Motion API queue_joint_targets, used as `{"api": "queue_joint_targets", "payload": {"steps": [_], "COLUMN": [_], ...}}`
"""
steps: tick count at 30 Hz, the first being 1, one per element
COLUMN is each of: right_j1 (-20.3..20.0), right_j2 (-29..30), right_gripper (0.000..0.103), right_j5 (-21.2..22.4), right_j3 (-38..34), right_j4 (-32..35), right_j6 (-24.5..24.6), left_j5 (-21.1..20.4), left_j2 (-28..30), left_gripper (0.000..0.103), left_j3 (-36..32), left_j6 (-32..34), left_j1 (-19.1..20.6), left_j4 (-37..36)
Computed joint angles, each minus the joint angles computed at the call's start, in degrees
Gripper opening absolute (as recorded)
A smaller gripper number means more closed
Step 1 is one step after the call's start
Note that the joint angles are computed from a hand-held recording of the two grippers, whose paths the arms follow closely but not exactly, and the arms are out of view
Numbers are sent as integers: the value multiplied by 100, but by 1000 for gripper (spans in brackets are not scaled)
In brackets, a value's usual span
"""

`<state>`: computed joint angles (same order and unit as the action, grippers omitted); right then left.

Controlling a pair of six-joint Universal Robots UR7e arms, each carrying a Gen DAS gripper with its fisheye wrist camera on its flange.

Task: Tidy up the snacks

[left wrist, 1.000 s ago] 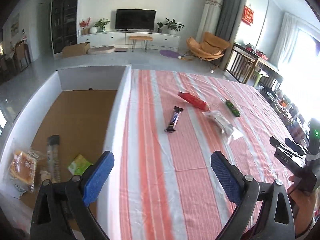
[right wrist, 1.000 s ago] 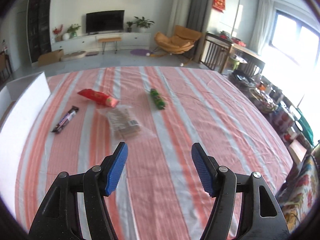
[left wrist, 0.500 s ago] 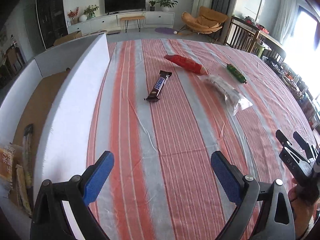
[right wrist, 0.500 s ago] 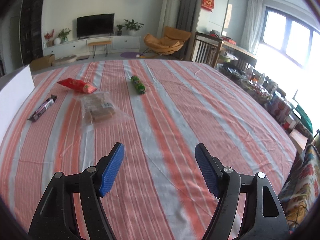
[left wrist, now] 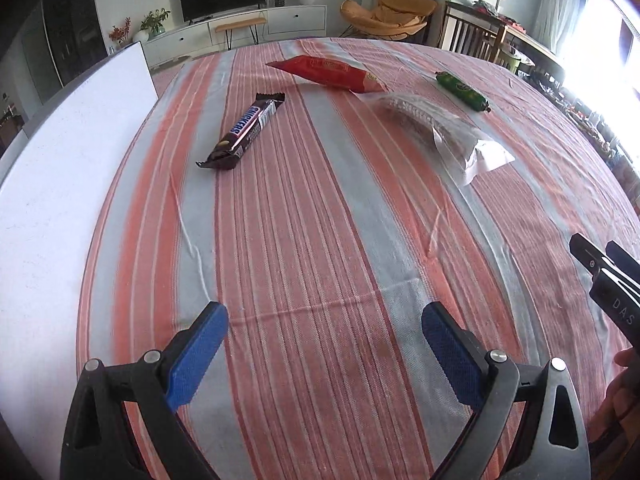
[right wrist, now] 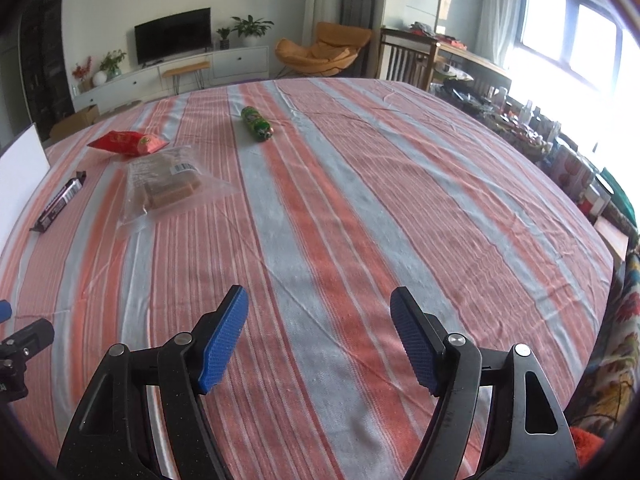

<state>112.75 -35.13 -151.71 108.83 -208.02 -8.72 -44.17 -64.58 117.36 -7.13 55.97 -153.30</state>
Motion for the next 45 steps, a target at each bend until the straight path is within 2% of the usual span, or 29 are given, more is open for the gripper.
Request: {"api": "queue_joint_targets", "payload": {"steps": [3, 5, 11, 13, 15, 17, 19, 22, 24, 28, 31, 33, 35, 36, 38, 45], "right_j1": [-40, -47, -84, -100, -128, -170, -189, -180, -183, -184, -184, -185, -186, -187, -186, -187], "right_j2": [-28, -36, -101, -130, -190, -275, -307, -298, -306, -307, -309, -310, -309, -307, -308, -309], "right_gripper": [77, 77, 76, 77, 77, 78, 80, 81, 81, 81, 81, 82, 82, 82, 82, 83], "right_j5": [16, 21, 93, 152, 247, 375, 432, 422, 436, 441, 442, 446, 459, 464, 465, 469], "right_j3": [12, 10, 34, 70, 131, 209, 231, 216, 229, 227, 229, 233, 225, 219, 220, 223], "right_j4": [200, 277, 661, 658, 684, 730, 753, 785, 782, 782, 782, 780, 790, 796, 796, 791], "right_j6": [155, 192, 433, 473, 566, 714, 777, 763, 764, 761, 762, 761, 760, 757, 758, 757], "left_j5": [162, 182, 43, -48, 50, 100, -58, -360, -390, -295, -438, -296, -136, -189, -391, -273], "left_j2": [72, 81, 77, 32, 6, -29, -16, 317, 664, 1217, 1355, 1401, 1406, 1374, 1273, 584], "left_gripper": [98, 103, 103, 103, 103, 103, 103, 103, 102, 81, 73, 61, 27, 19, 17, 17], "left_j3": [50, 40, 90, 2, -188, -332, -720, -1755, -2293, -2974, -3143, -3128, -3057, -3050, -3033, -1954], "left_j6": [146, 141, 577, 606, 394, 538, 594, 384, 408, 559, 698, 871, 1043, 1008, 832, 503], "left_j1": [-32, -7, 66, 110, 148, 188, 281, 494, 628, 817, 900, 893, 865, 880, 931, 806], "left_j4": [-185, -204, -568, -324, 77, -258, -278, 735, 1039, 1497, 1565, 1461, 1287, 1290, 1353, 918]}}
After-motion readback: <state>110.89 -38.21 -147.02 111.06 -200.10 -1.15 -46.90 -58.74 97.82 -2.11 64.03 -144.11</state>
